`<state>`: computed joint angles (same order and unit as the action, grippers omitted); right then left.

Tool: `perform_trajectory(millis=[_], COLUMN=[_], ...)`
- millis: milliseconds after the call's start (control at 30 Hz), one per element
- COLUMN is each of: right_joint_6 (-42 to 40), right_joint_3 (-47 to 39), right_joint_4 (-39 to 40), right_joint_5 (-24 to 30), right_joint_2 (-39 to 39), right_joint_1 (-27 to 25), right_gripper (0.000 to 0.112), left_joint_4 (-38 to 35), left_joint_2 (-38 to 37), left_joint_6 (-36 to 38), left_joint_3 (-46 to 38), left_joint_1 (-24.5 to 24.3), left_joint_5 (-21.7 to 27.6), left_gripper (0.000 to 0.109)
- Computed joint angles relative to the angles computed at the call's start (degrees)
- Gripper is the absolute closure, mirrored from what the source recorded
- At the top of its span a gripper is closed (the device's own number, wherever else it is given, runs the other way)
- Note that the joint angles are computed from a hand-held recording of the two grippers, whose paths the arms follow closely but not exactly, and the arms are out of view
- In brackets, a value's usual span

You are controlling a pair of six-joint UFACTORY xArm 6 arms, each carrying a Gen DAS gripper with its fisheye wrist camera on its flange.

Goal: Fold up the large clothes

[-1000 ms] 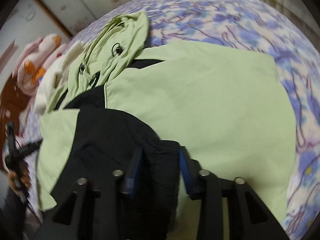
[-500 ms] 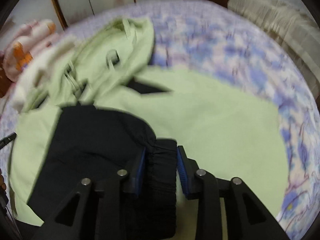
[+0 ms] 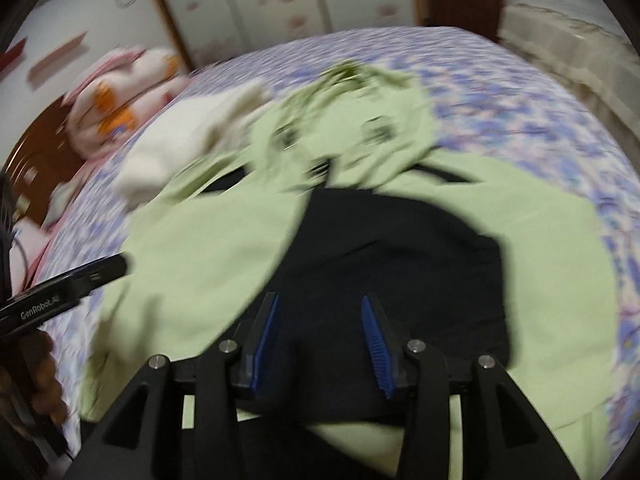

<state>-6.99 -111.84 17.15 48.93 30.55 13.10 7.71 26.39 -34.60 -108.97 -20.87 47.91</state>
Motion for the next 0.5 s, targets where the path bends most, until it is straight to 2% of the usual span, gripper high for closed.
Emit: perform_trajectory(millis=[67, 133, 300, 400, 500], right_joint_6=[-0.48, -0.49, -0.71, 2.69, 10.11], right_joint_3=[1.15, 1.55, 1.90, 1.95, 1.37], right_joint_4=[0.76, 0.01, -2.68, -10.69, -23.37], right_joint_5=[0.38, 1.24, 1.45, -0.10, -1.03], right_joint_2=[-0.31, -0.05, 1.01, 1.13, 1.76], right_joint_1=[1.28, 2.04, 1.26, 0.12, -2.22], right_gripper=[0.070, 0.070, 0.070, 0.070, 0.070], left_joint_4=[0.88, 2.19, 4.32, 5.85, 7.19], left_joint_2=[0.37, 1.86, 4.43, 3.38, 2.63], left_joint_6=[-0.46, -0.82, -0.29, -1.23, -1.94], left_joint_3=[0.23, -1.23, -3.02, -0.66, 0.58], left_joint_1=[-1.17, -2.34, -2.92, -2.39, -1.66], left_joint_5=[0.69, 3.73, 9.81, 8.39, 8.44], left_gripper=[0.047, 0.041, 0.041, 0.041, 0.041])
